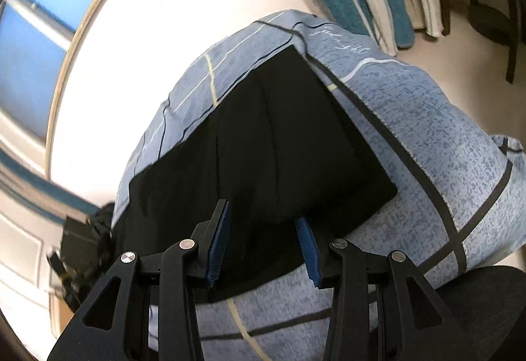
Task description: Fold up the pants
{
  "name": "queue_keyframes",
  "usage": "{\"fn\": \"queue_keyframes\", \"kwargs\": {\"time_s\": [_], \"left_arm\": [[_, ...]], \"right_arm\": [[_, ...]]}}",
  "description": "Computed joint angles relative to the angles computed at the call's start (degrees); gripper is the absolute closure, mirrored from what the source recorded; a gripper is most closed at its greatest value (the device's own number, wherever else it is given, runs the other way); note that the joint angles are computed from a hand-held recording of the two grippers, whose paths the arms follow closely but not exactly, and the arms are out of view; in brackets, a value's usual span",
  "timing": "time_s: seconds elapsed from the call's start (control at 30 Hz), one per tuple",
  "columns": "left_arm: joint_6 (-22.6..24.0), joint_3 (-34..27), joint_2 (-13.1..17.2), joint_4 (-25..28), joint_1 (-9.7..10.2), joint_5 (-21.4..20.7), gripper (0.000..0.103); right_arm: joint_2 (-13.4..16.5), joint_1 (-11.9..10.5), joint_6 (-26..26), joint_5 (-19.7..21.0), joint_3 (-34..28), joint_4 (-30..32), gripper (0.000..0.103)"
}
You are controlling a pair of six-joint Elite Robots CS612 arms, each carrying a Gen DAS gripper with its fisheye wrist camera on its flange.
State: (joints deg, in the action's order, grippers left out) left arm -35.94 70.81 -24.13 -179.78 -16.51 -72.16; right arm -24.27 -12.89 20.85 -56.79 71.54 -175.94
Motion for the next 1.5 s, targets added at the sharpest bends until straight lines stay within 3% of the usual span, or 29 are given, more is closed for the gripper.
{"fn": "queue_keyframes", "kwargs": {"time_s": [0.1,0.17,0.27,0.53,0.6,0.7,1.0,1.13,1.2,1.33,1.43,1.5], "left_arm": [[-2.24,0.45,0.00,-1.09,0.43,-0.78,0.098],[-2.73,0.19,0.16,-1.04,0.56,-1.15,0.098],[-3.70,0.58,-0.15,-1.88,0.50,-0.83,0.099],[-7.47,7.36,-3.86,-8.00,-0.49,3.95,0.099],[-7.86,8.39,-3.94,-7.29,-0.60,3.51,0.099],[-10.85,8.10,-3.26,-2.65,-0.07,0.42,0.099],[-10.84,10.05,-4.24,-5.46,-0.66,1.70,0.099],[-11.85,9.02,-3.88,-0.34,-0.09,-1.00,0.098],[-11.14,9.61,-4.37,-0.21,-0.28,0.04,0.094],[-11.37,11.30,-5.94,1.02,-0.50,3.17,0.086],[-13.17,12.36,-7.30,4.55,-1.28,10.21,0.085],[-13.07,12.78,-7.85,4.62,-1.39,11.95,0.085]], "right_arm": [[0.36,0.14,2.09,-0.37,-0.94,0.28,0.067],[0.32,0.50,1.51,-2.45,-1.70,1.96,0.087],[0.37,0.47,2.42,-2.55,-2.01,1.84,0.092],[-1.83,0.12,2.43,-1.50,1.91,-5.15,0.094],[-1.63,0.07,2.45,-3.27,1.99,-2.14,0.094],[-0.94,-0.19,2.87,-2.64,1.54,1.54,0.094],[-1.89,-0.16,1.88,-3.55,2.59,-0.80,0.094],[-1.44,-0.24,1.37,-3.46,2.03,1.78,0.094],[-1.88,-0.16,0.25,-4.26,2.39,1.25,0.090],[-4.16,0.75,-3.96,-13.17,4.67,-0.48,0.074],[-5.64,2.04,-6.62,-24.82,6.43,-4.42,0.074],[-5.93,2.47,-7.38,-28.80,6.97,-8.27,0.074]]}}
